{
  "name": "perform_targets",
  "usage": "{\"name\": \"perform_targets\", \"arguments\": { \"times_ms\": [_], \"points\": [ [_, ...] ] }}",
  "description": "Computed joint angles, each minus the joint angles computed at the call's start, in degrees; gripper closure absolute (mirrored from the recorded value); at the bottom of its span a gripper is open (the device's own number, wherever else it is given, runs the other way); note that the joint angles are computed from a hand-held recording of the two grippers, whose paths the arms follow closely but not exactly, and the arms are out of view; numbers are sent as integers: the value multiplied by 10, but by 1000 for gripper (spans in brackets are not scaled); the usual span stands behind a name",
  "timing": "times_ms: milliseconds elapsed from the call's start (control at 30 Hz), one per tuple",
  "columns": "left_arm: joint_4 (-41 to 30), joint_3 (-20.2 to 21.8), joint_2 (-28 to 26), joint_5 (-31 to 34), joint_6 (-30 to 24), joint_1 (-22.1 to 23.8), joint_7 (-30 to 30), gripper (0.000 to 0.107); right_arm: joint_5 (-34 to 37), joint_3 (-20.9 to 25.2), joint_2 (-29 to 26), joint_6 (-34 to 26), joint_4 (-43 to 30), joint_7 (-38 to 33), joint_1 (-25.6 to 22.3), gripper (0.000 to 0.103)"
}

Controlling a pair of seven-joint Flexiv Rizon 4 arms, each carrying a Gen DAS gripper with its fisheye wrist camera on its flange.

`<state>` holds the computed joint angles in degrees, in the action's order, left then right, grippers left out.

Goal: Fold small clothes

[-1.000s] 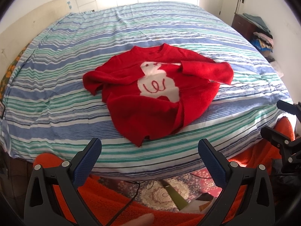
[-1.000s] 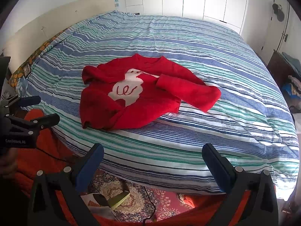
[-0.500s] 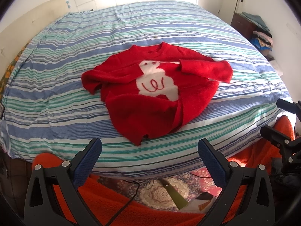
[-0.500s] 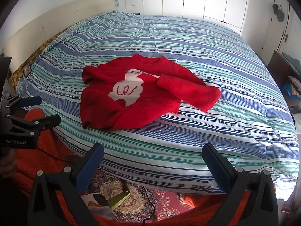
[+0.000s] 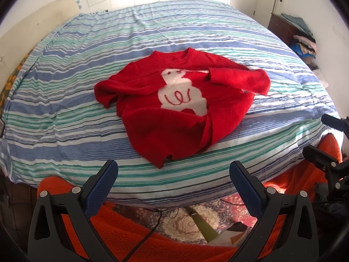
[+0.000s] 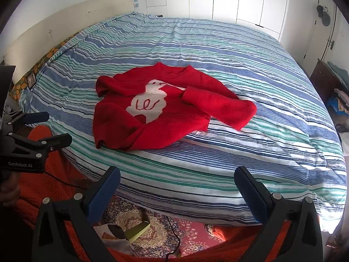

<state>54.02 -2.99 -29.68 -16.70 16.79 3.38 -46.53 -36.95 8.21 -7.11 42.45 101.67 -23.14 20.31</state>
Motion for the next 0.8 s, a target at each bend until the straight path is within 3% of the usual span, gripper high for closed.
{"name": "perform_targets", "arguments": {
  "times_ms": [400,800],
  "points": [
    [-20,0,-12,-3,-20,5,-16,5,-21,1,3,-16,-1,11,4,0],
    [-40,11,-22,36,-21,-4,-43,5,-18,1,5,-13,1,17,0,0]
  ]
}}
